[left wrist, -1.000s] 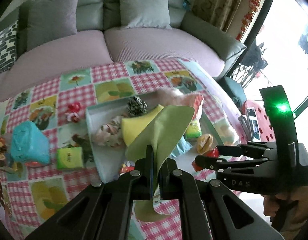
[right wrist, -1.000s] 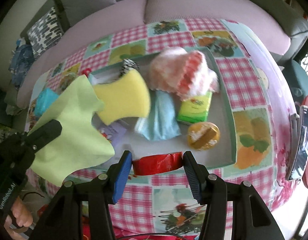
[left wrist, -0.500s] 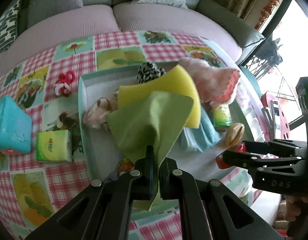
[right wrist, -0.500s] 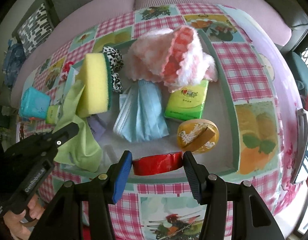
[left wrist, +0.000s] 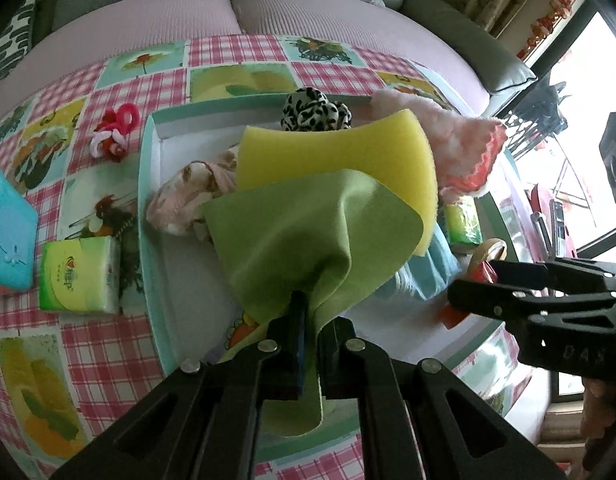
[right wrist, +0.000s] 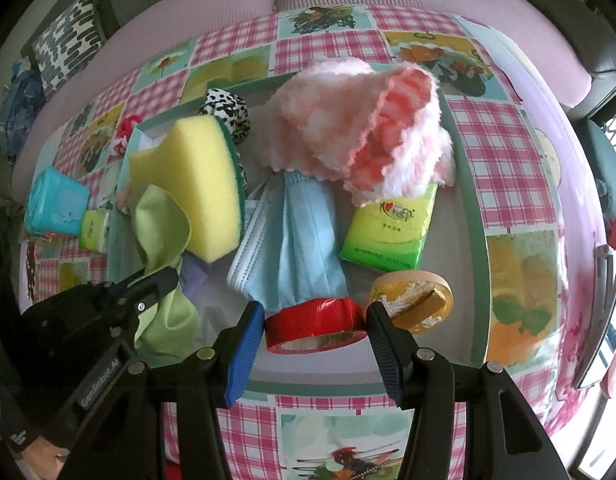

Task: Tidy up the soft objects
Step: 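Release the green cloth with the left gripper while the right gripper drops the red tape in the tray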

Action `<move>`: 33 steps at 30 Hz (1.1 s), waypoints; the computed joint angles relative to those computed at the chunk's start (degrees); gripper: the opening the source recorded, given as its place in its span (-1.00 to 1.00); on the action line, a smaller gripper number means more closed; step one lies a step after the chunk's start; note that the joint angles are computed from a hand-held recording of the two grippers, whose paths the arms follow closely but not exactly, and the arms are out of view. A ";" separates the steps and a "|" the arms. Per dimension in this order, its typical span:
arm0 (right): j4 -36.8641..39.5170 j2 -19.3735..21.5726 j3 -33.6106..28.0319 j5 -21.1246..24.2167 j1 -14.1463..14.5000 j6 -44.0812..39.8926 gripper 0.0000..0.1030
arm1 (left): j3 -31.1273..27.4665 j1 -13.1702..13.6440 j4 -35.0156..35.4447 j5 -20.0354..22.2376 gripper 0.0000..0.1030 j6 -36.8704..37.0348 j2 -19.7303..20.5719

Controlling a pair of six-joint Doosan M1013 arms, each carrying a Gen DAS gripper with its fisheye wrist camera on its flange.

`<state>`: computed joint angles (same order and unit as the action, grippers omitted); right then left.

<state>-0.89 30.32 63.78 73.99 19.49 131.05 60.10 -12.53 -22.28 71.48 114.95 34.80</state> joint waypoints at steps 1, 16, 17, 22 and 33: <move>0.14 0.15 -0.24 0.19 -0.05 -0.13 0.10 | -0.13 0.05 0.05 0.37 -0.78 0.32 0.01; -0.73 0.56 -1.79 1.37 0.31 0.42 0.39 | 0.75 1.44 -1.20 -3.34 0.15 1.34 -2.33; -0.80 0.55 -1.83 1.40 0.33 0.40 0.40 | 0.56 1.67 -0.96 -3.65 0.19 0.77 -2.32; -1.67 0.96 -2.90 2.67 0.79 0.02 0.42 | 0.38 2.28 2.10 -6.17 0.28 -2.50 -2.28; -3.10 2.10 -5.98 4.02 1.94 -0.42 0.52 | -1.59 3.65 10.01 -7.14 0.29 -10.71 -0.59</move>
